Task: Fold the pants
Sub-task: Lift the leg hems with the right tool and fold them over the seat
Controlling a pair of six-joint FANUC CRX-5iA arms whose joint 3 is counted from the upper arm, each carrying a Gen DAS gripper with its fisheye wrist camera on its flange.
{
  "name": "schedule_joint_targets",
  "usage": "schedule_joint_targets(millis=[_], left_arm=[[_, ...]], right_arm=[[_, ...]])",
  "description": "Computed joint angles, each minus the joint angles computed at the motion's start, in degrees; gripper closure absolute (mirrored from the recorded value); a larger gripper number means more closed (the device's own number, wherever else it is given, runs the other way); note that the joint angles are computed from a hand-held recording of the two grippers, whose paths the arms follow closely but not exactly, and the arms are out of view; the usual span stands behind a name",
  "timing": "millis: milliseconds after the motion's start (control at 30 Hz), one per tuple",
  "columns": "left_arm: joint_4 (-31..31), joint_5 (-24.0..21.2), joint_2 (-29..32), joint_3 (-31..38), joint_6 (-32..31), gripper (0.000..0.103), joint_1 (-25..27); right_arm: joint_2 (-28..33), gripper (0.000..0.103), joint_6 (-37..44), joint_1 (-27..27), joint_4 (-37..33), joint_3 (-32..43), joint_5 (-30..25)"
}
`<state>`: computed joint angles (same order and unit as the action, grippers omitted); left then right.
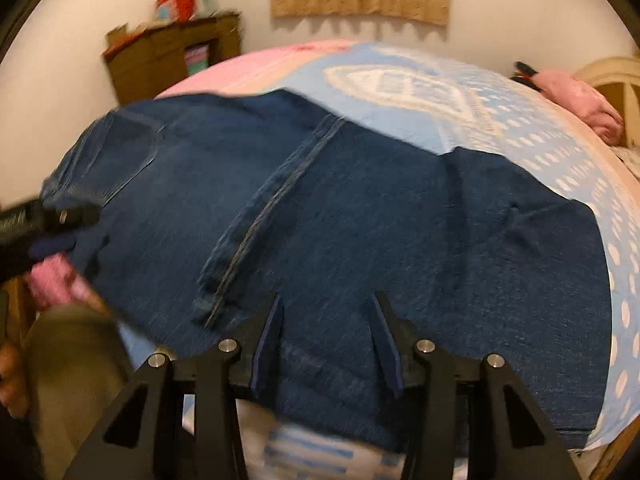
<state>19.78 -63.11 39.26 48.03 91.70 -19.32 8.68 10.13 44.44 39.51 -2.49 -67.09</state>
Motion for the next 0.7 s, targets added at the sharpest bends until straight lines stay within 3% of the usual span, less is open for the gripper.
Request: schedule_joint_targets(millis=[100, 233, 267, 400, 567, 700], left_arm=[[-7.2, 2.6, -3.3, -1.4, 1.0, 0.026, 0.5], [-10.7, 7.4, -6.0, -4.7, 5.2, 0.008, 3.3], [-10.2, 7.1, -5.5, -4.2, 7.8, 0.008, 4.5], [2.8, 10.8, -4.1, -8.2, 9.0, 0.008, 7.9], [4.8, 7.6, 2.5, -0.6, 10.8, 0.008, 7.0], [2.9, 10.3, 4.7, 2.5, 15.2, 0.002, 6.0]], right_arm=[[-5.6, 0.055, -4.6, 2.1, 2.4, -5.9, 4.9], [-9.8, 0.054, -11.3, 6.7, 9.7, -12.6, 2.7], [-10.4, 0.054, -12.1, 7.5, 9.7, -13.4, 2.6], [-9.6, 0.054, -11.4, 6.4, 7.9, -12.4, 3.5], [-7.8, 0.054, -8.9, 7.0, 6.1, -10.6, 3.2], [-7.3, 0.054, -7.8, 6.8, 5.4, -10.1, 3.2]])
